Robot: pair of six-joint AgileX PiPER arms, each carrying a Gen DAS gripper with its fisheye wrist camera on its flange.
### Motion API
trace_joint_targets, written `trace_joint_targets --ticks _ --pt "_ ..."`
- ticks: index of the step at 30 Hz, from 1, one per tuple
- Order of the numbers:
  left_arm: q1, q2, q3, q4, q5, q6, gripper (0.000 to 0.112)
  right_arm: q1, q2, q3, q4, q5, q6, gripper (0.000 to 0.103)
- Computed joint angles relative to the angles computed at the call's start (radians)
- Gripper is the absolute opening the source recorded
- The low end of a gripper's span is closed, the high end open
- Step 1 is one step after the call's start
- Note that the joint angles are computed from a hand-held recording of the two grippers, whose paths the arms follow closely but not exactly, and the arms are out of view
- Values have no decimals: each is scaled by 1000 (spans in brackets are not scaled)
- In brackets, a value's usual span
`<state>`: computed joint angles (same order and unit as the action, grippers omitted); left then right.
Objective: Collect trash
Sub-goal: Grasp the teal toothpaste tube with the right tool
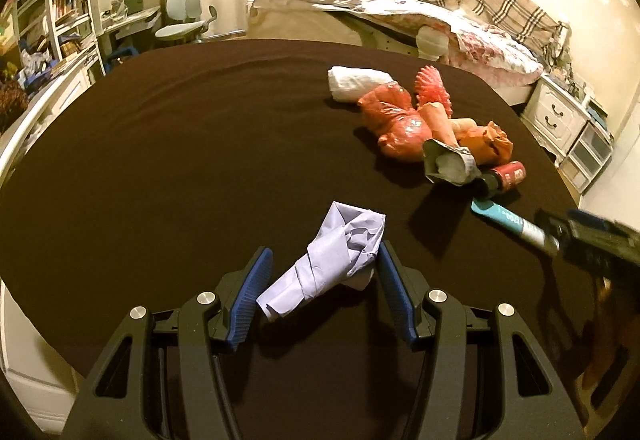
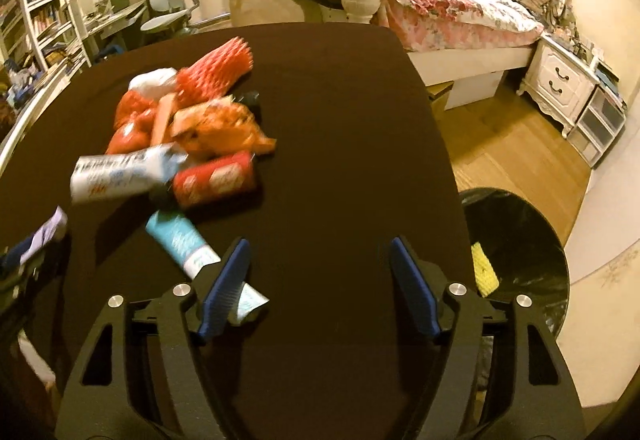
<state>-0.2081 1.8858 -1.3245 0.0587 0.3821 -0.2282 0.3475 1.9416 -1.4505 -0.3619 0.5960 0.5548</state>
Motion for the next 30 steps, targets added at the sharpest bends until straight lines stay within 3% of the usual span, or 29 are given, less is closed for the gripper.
trace_joint_targets --ticks 7,16,17,21,23,27,30 --pt "4 2 10 -6 -10 6 56 17 -67 85 12 -47 14 73" --pt "28 -14 37 -18 -23 21 56 47 -71 63 111 -98 -93 70" --pt "27 -15 38 -16 -23 19 56 52 -61 51 128 -96 -116 64" --pt "28 -16 38 -16 -24 20 56 81 -21 16 136 -85 -152 58" --pt "28 -15 38 -23 -24 26 56 84 -2 -2 162 -69 -185 42" --pt "29 -18 42 -35 -27 38 56 105 -10 19 89 -71 -144 23" --pt "23 -19 43 -29 -29 30 56 105 -24 41 103 -83 -162 20"
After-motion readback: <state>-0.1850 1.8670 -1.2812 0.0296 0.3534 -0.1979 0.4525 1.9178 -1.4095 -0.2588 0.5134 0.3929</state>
